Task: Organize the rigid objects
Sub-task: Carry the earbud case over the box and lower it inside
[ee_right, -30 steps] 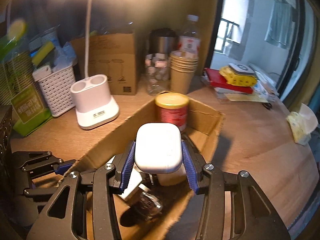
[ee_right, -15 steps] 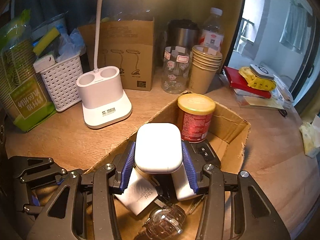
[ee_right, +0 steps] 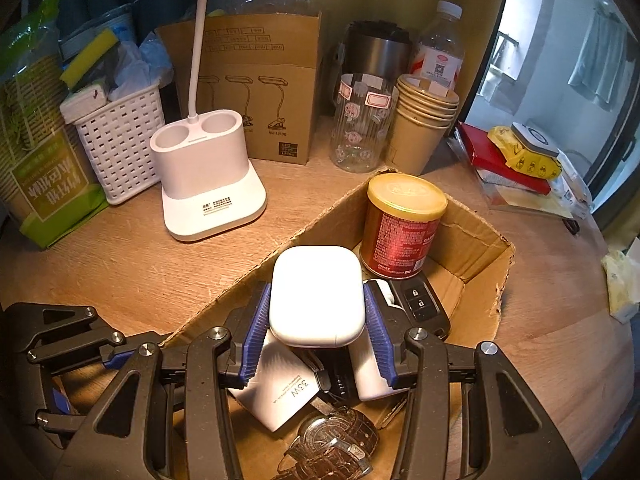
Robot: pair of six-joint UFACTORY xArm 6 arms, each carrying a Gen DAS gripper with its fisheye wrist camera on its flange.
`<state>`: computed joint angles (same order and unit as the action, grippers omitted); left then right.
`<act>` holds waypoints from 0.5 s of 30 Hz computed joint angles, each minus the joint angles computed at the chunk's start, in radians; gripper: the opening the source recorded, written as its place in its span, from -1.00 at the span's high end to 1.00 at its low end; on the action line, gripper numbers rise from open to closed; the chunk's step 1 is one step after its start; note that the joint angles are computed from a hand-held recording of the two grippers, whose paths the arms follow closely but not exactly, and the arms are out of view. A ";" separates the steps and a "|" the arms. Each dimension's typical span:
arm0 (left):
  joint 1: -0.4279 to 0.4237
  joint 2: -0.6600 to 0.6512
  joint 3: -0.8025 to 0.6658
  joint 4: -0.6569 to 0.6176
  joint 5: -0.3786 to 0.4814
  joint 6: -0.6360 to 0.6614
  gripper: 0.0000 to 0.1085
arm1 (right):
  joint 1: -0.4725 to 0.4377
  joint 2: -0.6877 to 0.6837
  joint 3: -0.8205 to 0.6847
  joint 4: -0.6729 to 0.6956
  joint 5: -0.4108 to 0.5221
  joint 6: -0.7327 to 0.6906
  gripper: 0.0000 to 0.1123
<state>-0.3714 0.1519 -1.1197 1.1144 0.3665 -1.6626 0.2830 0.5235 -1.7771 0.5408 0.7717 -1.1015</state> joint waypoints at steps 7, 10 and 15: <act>0.000 0.000 0.000 0.000 0.001 0.000 0.65 | 0.004 0.014 -0.020 -0.056 0.016 0.046 0.13; -0.001 0.000 0.000 -0.001 0.001 0.000 0.65 | 0.005 0.024 -0.035 -0.079 0.030 0.067 0.13; -0.002 0.001 -0.002 -0.002 0.003 0.001 0.65 | 0.003 0.026 -0.042 -0.066 0.044 0.061 0.04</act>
